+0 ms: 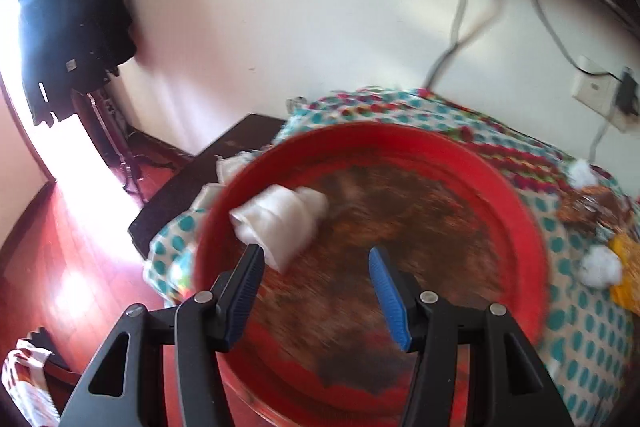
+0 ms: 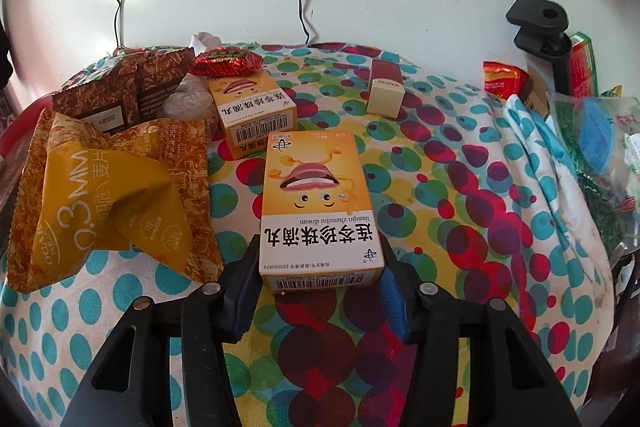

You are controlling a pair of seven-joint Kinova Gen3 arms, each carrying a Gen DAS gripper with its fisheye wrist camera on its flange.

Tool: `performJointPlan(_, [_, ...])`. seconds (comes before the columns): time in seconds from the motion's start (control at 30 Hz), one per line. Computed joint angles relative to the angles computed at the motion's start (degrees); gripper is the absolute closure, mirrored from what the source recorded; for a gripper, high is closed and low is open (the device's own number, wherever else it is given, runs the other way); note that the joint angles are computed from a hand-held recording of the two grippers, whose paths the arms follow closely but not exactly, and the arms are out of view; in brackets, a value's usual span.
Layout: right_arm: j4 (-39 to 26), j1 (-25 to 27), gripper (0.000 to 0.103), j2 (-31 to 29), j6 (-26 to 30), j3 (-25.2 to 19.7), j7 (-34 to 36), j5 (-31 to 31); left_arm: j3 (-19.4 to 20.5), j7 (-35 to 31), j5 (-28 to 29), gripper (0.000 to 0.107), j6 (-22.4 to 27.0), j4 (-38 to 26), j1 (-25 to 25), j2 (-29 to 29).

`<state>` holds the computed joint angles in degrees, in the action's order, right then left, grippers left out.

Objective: Organize objects
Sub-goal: 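Open the left gripper to drop the sock into the tray, then carry the yellow medicine box with the right gripper into the red tray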

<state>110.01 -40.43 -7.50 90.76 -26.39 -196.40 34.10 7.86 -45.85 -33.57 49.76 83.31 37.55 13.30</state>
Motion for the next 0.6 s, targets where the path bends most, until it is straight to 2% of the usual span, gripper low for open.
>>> performJointPlan(0.2, [-1.1,-1.8,0.053,1.8,5.5,-1.6,-4.4,1.5,1.7,2.5,-6.1,0.051,-2.6,4.6,4.6,-1.3])
performJointPlan(0.4, [-2.6,-4.3,0.053,3.8,10.2,-0.5,-7.3,1.3,1.6,4.0,-8.4,0.051,-4.8,7.6,5.2,-2.6])
performJointPlan(0.47, [-3.9,-5.0,0.053,3.5,11.2,-0.1,-8.3,1.1,2.3,3.3,-6.6,0.051,-5.3,7.5,3.6,-2.8])
performJointPlan(0.6, [-9.0,-7.2,0.053,4.9,17.0,-0.9,-9.0,4.9,2.7,0.5,-1.5,0.051,-6.9,7.9,0.5,-3.6])
